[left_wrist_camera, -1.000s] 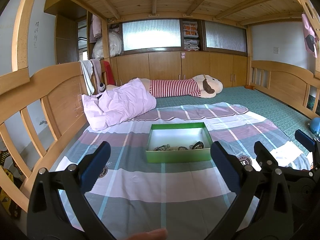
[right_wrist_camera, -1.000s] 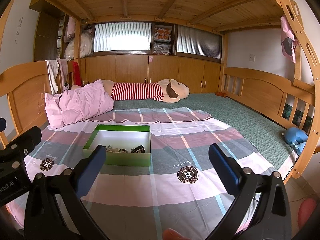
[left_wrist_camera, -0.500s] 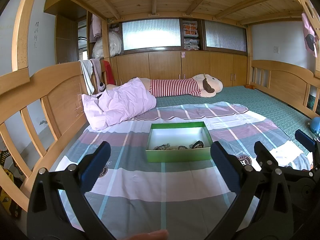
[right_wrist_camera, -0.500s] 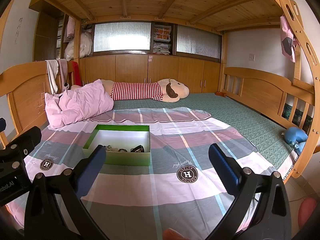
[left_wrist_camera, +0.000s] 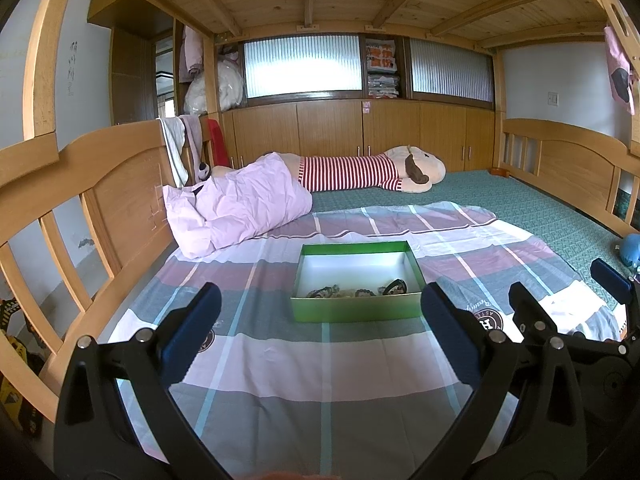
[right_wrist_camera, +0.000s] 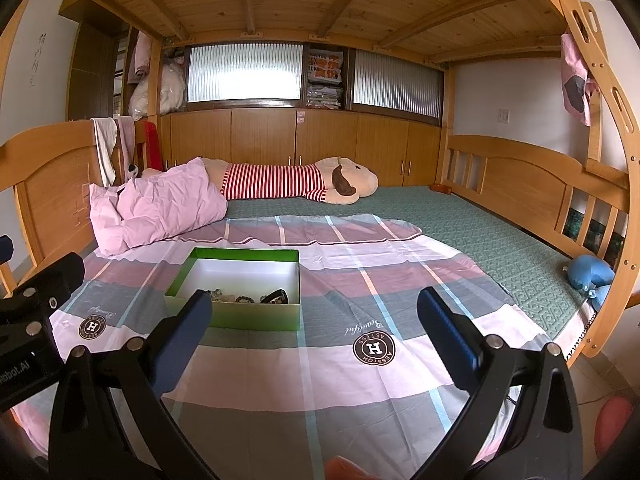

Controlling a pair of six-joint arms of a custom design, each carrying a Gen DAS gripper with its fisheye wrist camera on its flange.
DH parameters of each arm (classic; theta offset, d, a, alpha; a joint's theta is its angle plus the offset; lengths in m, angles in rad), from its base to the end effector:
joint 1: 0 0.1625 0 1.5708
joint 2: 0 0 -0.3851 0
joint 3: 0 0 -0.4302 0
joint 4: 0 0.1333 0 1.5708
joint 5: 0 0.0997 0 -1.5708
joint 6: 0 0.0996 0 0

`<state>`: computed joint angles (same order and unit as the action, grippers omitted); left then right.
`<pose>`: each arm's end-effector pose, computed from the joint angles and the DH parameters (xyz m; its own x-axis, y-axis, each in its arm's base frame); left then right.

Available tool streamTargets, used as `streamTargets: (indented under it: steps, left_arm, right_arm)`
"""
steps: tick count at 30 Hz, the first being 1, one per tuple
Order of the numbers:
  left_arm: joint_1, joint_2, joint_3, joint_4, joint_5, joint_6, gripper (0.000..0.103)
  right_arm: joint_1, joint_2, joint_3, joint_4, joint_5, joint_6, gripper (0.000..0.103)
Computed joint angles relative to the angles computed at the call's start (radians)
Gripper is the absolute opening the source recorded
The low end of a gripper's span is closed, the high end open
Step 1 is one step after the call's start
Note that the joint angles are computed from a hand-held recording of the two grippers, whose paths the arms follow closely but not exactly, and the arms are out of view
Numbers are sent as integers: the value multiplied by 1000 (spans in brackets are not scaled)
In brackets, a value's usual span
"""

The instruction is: Organize jewelry

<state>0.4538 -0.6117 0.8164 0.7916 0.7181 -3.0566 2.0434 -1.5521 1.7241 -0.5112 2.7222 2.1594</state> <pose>-0.5274 -0.4890 0.1870 -0.5898 0.4417 -0.6760 0.8075 0.3317 -0.4878 0.2664 -0.4281 0.3934 -0.5449 0.5693 0.6156 -0.5436 0.3192 -0.7763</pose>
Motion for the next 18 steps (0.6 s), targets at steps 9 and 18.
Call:
streamTargets:
  steps: [9, 18]
  left_arm:
    - [2, -8, 14, -3, 1, -2, 99]
    - [3, -11, 20, -7, -1, -2, 99]
  right_arm:
    - [0, 2, -1, 4, 1, 6, 100]
    - [-1, 2, 1, -3, 2, 7, 100]
